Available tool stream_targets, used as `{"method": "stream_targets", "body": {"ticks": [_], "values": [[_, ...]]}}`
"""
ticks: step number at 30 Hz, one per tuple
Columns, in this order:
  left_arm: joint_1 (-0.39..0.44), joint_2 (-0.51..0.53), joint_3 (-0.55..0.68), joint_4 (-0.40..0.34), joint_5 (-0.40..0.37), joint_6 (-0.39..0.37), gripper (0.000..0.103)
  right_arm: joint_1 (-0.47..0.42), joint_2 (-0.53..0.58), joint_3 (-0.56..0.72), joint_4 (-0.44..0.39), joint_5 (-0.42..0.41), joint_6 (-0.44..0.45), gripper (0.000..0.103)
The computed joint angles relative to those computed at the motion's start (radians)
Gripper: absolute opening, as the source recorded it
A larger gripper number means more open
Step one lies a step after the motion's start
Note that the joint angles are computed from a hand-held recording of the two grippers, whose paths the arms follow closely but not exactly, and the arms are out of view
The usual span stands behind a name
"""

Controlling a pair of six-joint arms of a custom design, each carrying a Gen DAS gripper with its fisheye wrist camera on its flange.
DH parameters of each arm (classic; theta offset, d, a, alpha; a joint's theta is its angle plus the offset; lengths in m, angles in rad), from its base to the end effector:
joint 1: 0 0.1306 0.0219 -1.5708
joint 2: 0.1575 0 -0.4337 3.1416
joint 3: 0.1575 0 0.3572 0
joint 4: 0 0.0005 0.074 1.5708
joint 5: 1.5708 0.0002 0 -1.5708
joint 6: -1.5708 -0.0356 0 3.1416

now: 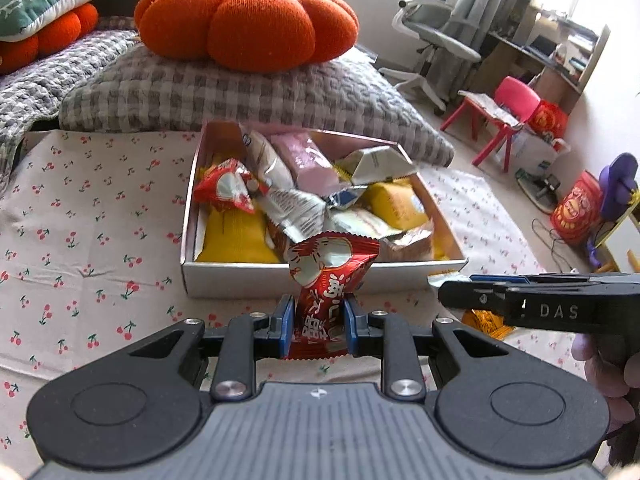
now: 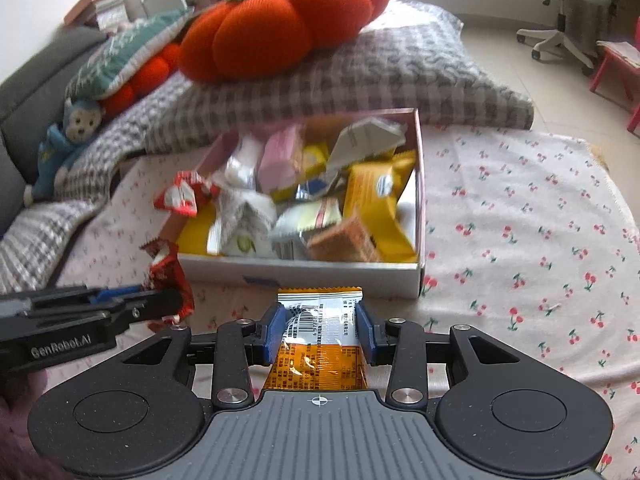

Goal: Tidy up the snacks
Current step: 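Carry the red candy and orange snack over the box and lower them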

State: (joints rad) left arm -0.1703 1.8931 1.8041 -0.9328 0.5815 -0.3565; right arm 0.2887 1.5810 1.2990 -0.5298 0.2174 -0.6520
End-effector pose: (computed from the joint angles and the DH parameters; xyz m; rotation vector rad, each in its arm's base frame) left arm 0.6193 -0.1269 0.3950 0.8432 2.3281 -0.6705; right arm 0.4932 0.1380 0.3798 0.5284 2.3071 0.1974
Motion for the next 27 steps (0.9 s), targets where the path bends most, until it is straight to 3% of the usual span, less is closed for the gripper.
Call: {"method": "stream_targets", "body": {"ticks": [20, 27], "values": [[-0.077, 0.035, 0.031, 0.119, -0.016, 0.205, 0.023, -0.047, 0.040, 0.076, 0.068, 0.059, -0.072, 0.038], [-0.094, 0.051, 0.030, 0.140, -0.028, 0.234, 0.023, -0.064, 0.087, 0.114, 0.085, 0.056, -0.090, 0.038]]}}
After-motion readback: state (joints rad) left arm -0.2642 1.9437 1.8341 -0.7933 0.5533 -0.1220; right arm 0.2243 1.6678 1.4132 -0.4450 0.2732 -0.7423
